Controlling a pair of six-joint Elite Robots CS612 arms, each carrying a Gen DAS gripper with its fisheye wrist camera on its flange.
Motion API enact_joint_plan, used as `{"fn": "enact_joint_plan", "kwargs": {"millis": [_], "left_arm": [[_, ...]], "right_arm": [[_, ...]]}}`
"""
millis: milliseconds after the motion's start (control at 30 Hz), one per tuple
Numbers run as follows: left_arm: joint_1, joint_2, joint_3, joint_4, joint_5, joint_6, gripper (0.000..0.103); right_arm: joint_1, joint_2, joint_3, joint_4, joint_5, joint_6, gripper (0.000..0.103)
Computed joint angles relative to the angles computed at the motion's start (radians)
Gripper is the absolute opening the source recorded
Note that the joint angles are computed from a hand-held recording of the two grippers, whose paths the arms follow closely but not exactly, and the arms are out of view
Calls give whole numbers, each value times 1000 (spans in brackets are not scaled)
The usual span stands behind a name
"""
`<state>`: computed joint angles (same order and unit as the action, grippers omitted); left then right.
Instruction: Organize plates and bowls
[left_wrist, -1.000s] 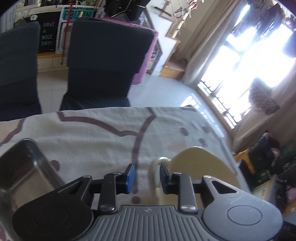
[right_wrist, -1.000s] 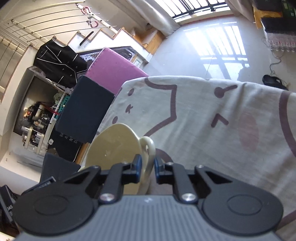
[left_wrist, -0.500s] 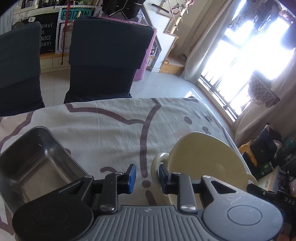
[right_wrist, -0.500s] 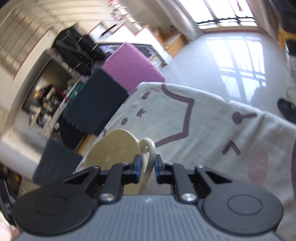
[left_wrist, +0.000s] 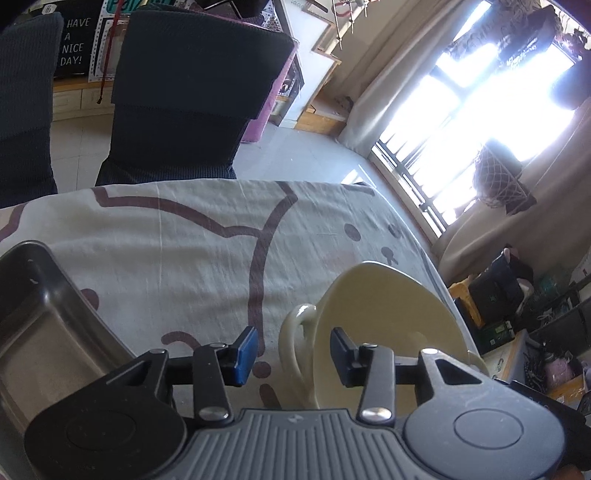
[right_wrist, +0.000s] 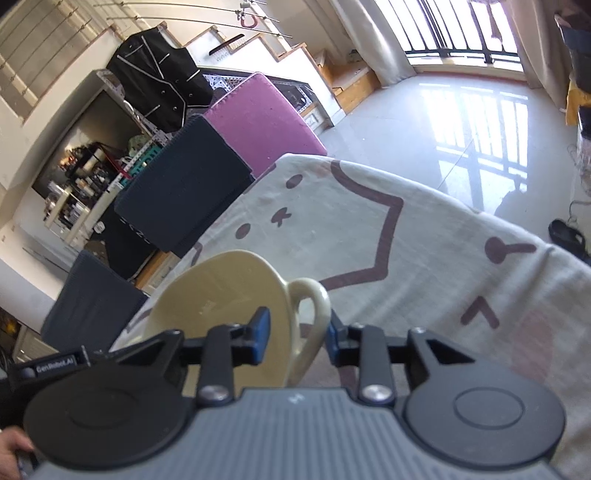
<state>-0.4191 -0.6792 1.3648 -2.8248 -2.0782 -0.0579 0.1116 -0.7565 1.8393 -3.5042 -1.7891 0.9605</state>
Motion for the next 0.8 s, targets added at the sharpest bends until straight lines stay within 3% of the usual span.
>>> {"fn": "enact_joint_plan", "kwargs": {"millis": [67,233,800], "left_arm": [[-6,3,-7,17,18,24,31],[-13,8,-10,28,26,33,24],[-16,-36,56,-17,26,34,19]], "right_arm": [[-3,-1,6,1,6,0,25],[-7,-5,13,-1,20,-6,25],[10,-35,22,50,-30,-82,23]]}}
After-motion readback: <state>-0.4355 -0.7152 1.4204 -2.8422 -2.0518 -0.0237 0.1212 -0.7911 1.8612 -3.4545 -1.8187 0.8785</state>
